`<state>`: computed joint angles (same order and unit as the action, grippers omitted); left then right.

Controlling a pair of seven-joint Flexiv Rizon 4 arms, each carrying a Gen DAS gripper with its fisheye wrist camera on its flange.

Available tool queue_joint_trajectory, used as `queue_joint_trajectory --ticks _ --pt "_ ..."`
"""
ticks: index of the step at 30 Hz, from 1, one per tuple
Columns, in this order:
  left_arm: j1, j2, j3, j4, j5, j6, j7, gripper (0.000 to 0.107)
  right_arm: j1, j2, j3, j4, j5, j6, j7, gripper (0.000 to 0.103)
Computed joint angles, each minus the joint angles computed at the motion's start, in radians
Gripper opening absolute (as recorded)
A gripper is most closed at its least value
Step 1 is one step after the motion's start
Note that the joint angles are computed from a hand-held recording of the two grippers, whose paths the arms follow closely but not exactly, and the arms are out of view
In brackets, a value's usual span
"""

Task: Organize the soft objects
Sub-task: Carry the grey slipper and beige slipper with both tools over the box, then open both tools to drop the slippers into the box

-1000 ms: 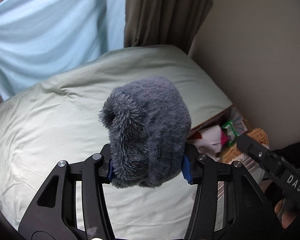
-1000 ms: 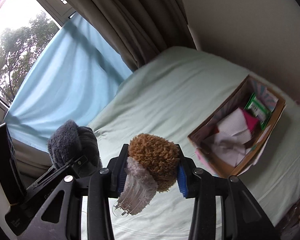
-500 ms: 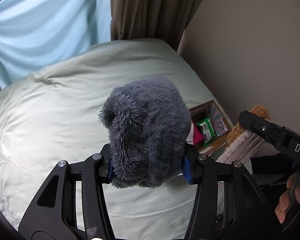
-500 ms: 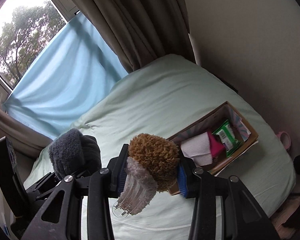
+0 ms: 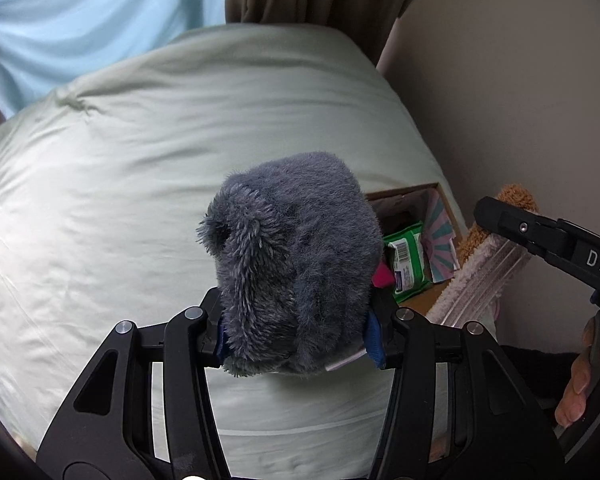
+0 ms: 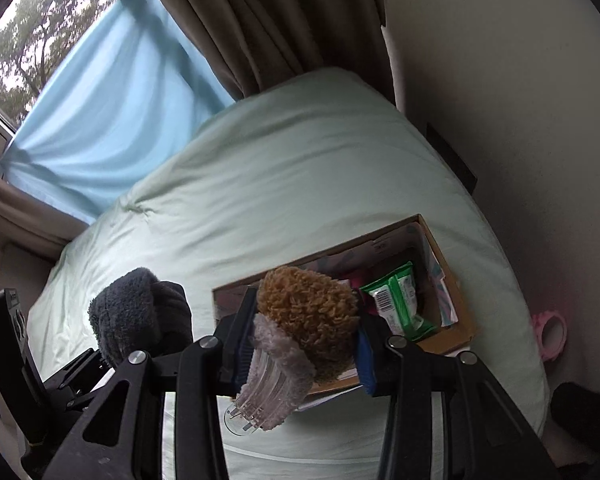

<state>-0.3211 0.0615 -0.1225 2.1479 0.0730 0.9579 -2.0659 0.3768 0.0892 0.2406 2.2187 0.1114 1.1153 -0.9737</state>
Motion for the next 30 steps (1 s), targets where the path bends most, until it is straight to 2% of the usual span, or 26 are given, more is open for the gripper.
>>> queue_joint_trajectory --ticks 4,6,8,13,14,15,16,18,19,20,22,30 --pt "-0.009 -0.095 -0.015 -0.031 0.037 -0.01 -0.063 0.047 0.0 -0.098 -0.029 -0.059 0.121 -0.036 -0.193 0.039" --pt "-0.02 -0.143 -0.012 -0.04 0.043 -0.012 -0.075 0.047 -0.013 -0.146 -0.025 -0.082 0.142 -0.06 -0.267 0.039" --pt "-0.032 -0.186 -0.008 -0.051 0.031 -0.021 -0.079 0.047 -0.026 -0.183 -0.019 -0.095 0.127 -0.079 -0.312 0.039" --pt "-0.068 -0.284 0.012 -0.108 0.059 -0.063 -0.093 0.048 -0.065 -0.264 0.009 -0.139 0.191 -0.1 -0.426 0.04" --pt "-0.076 -0.297 0.018 -0.118 0.068 -0.069 -0.098 0.05 -0.071 -0.273 0.014 -0.148 0.201 -0.105 -0.438 0.041" --pt "-0.082 -0.305 0.024 -0.125 0.074 -0.071 -0.103 0.058 -0.077 -0.288 0.019 -0.156 0.215 -0.106 -0.45 0.041" --pt "-0.083 -0.312 0.025 -0.123 0.067 -0.052 -0.098 0.064 -0.084 -0.3 0.023 -0.165 0.231 -0.112 -0.459 0.044" --pt "-0.091 -0.31 0.028 -0.109 0.06 -0.03 -0.094 0.103 -0.096 -0.326 0.03 -0.192 0.252 -0.153 -0.473 0.052" --pt "-0.097 -0.309 0.032 -0.112 0.068 -0.04 -0.097 0.103 -0.096 -0.337 0.031 -0.202 0.251 -0.164 -0.472 0.065" --pt "-0.101 -0.308 0.036 -0.115 0.076 -0.056 -0.097 0.103 -0.092 -0.343 0.028 -0.198 0.232 -0.165 -0.467 0.082" --pt "-0.106 -0.31 0.036 -0.121 0.079 -0.094 -0.094 0.103 -0.083 -0.347 0.02 -0.183 0.189 -0.153 -0.45 0.101" --pt "-0.106 -0.313 0.046 -0.148 0.105 -0.137 -0.103 0.103 -0.089 -0.33 0.024 -0.15 0.151 -0.113 -0.407 0.102"
